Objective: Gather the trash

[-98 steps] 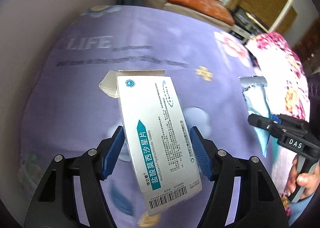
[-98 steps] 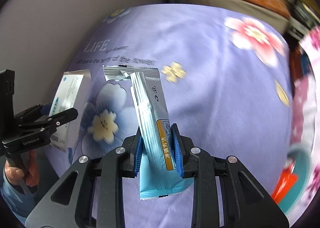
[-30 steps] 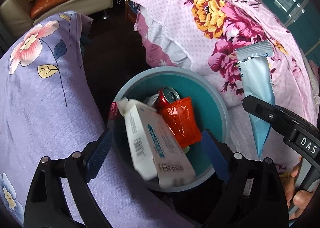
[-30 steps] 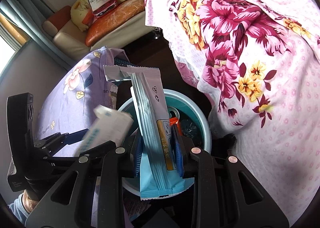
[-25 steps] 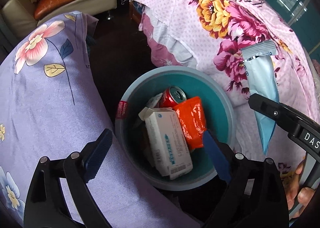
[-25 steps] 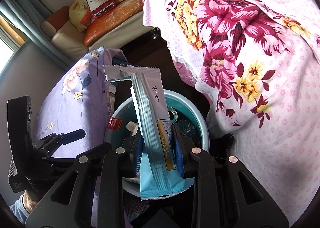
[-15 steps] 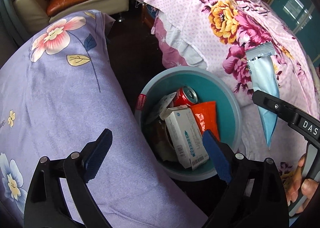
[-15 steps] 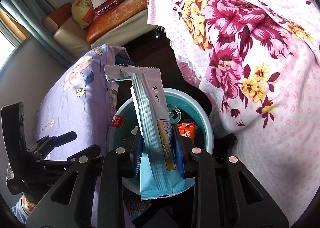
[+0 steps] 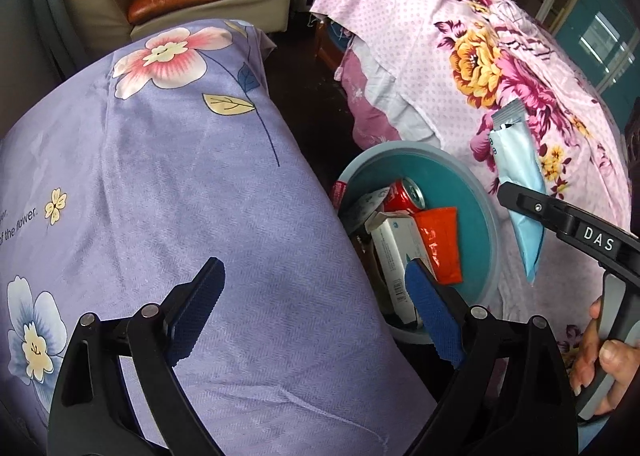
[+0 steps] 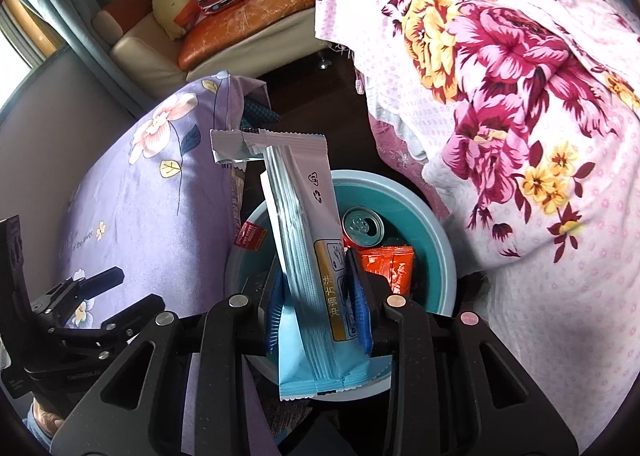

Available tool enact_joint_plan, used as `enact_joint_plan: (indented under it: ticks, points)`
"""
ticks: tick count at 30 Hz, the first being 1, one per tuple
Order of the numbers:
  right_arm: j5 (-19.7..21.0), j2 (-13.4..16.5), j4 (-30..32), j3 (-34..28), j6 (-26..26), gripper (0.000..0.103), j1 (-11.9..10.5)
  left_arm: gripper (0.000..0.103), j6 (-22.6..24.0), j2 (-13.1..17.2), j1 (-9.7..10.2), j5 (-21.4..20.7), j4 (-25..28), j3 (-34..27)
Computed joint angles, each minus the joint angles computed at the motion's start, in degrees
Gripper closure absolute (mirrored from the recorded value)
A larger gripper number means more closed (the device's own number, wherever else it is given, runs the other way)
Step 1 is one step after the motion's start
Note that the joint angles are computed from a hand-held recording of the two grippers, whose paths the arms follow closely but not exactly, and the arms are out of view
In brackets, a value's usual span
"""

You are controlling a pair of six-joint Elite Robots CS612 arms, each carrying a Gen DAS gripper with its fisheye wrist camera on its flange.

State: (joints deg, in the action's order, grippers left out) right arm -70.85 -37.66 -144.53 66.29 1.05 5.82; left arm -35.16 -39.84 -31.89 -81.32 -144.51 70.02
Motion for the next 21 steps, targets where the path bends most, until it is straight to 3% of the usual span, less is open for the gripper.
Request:
enact_joint_plan:
  ticks: [1, 4, 5, 12, 18, 21]
  points:
    - [-0.58, 0.01, 0.10, -0.08, 0.08, 0.068, 0.21, 0.011, -0.01, -0.13, 0.04, 0.02, -0.23, 0.24]
    - [-1.85, -0.32, -0.92, 0.37, 0.57, 0.038, 0.69, 0.011, -0.09, -0.50, 0.20, -0.26, -1.19, 1.05]
    - [-2.03, -0.34, -1.10, 0.46, 0.58, 0.035, 0.77, 0.011, -0.19, -0.61, 0.27, -0.46, -1.63, 1.33]
    - [-3.58, -1.28, 0.22, 0.93, 0.53, 0.017, 1.32, 0.009, -0.69, -1.29, 0.50, -1.32, -2.38, 2.60]
    - [-3.40, -2.71, 0.29, 2.49, -0.69, 0.016, 1.41, 0.008, -1.45, -2.96, 0.21, 0.05, -4.42, 4.98]
    - [-3.04, -3.80, -0.61, 4.02, -0.74, 0.008, 1.53, 0.006, -1.79, -3.94, 0.05, 0.40, -5.00, 6.15]
